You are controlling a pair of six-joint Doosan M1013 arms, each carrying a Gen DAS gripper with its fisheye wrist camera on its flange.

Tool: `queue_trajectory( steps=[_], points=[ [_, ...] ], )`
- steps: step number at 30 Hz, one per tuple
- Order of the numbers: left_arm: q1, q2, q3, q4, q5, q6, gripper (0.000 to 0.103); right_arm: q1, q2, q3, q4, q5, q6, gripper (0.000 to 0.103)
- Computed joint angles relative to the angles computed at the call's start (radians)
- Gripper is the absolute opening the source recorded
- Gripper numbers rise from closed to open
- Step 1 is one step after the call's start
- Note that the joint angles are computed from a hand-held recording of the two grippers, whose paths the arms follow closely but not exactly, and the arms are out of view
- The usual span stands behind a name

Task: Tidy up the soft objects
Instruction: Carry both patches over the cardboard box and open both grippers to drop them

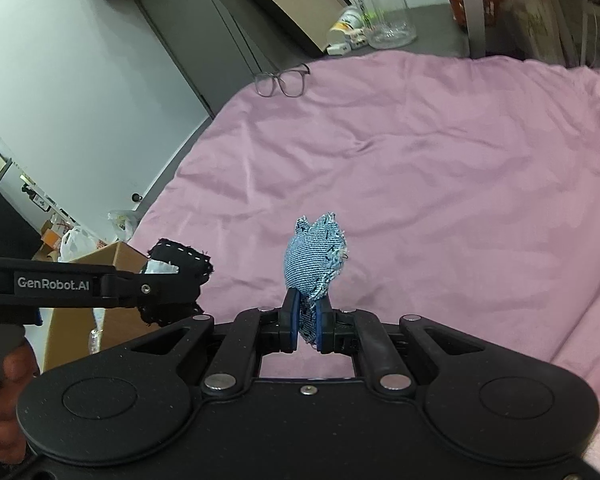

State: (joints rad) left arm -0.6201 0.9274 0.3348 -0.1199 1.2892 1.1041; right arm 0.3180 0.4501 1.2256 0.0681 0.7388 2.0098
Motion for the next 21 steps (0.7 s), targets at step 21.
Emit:
queue_trajectory(
  steps=[21],
  points=[
    [0.027,-0.222,0.362,0.016,-0.233,0.039,0.027,0.089,0.013,-0.073,-0.198,0.118,0.126,0.008]
  ],
)
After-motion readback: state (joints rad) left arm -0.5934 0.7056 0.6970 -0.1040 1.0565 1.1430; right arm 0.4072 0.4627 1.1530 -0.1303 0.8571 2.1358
